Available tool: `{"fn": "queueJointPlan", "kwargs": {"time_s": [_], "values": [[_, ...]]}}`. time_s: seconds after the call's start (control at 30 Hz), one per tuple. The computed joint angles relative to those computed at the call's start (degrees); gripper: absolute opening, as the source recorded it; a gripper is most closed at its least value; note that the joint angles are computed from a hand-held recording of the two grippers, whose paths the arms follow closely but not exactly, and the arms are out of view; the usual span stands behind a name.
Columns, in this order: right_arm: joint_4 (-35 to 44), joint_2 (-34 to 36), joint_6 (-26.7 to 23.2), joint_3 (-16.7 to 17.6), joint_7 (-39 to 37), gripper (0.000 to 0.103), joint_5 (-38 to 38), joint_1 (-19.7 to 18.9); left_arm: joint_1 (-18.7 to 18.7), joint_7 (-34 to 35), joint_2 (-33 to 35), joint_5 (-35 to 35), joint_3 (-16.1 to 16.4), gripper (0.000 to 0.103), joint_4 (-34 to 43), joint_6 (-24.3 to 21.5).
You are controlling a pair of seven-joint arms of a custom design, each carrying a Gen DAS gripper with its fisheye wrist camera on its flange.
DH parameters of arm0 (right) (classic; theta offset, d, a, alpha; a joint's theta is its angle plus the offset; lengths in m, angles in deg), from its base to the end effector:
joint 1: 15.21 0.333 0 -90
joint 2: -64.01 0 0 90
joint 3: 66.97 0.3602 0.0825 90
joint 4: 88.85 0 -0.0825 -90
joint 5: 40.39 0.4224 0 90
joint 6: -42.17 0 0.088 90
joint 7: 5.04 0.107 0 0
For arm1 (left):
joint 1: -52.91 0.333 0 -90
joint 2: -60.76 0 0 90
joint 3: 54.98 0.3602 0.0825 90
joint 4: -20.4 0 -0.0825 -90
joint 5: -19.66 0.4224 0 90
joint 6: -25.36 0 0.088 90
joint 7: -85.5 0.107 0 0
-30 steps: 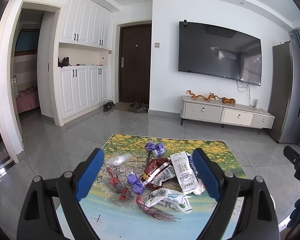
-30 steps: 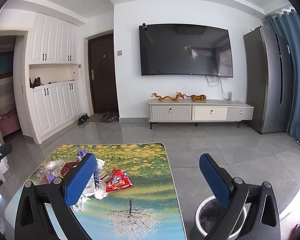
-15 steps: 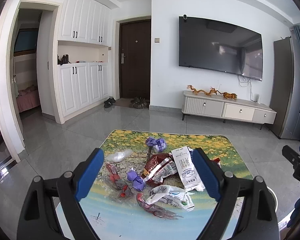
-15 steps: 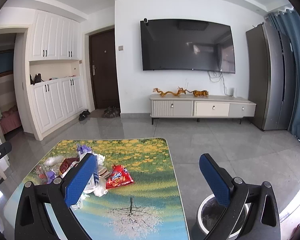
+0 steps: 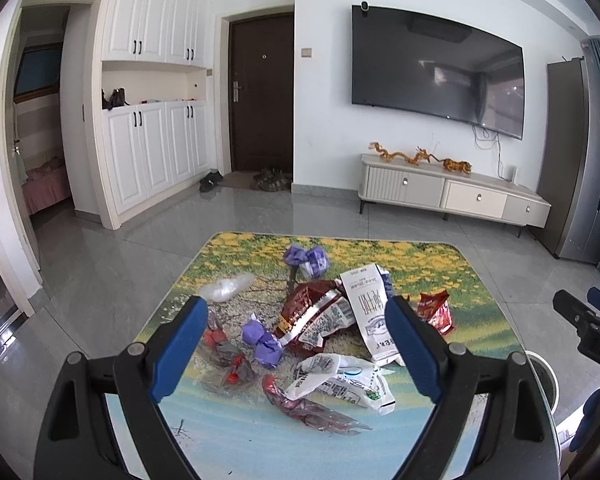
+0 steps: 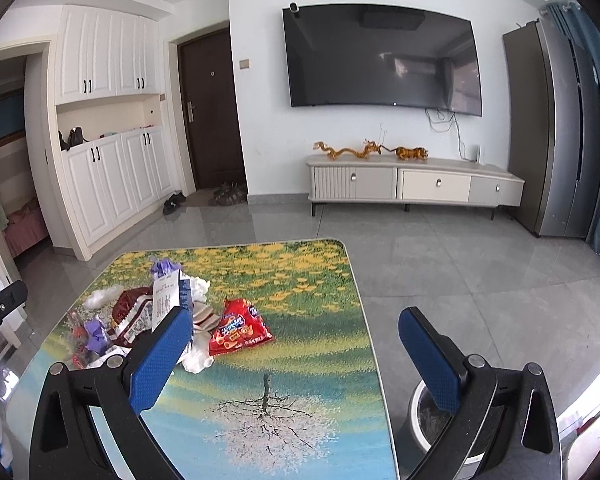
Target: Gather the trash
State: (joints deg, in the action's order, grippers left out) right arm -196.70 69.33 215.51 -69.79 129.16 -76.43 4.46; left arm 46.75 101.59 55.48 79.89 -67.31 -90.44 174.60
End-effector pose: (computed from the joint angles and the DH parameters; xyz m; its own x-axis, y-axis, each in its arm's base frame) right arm 0.6254 0.2370 0.6034 0.1633 -0.9824 -0.0907 -0.4852 0.0001 -0.8744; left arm 0.5743 -0.2169 0.6370 0.2219 -0.9750 0.0135 -0.4537 -0.1155 -0.8837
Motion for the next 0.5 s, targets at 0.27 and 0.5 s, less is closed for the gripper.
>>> {"fn": "queueJointPlan", "kwargs": {"time_s": [0.27,0.5], "values": [[1.12,2.66,-0.68,1.53,-12.3,0.103,12.78,-0.88,1.76,9.1,0.62,-9.38,3.07,0.09,-3.0,8.72],[4.69,6.92,-3.64,4.49,-27.45,0.103,28.81,-2.12,-1.64,44.48,0.97,-45.55,6.73,0.089,-8.78,18.61]]}}
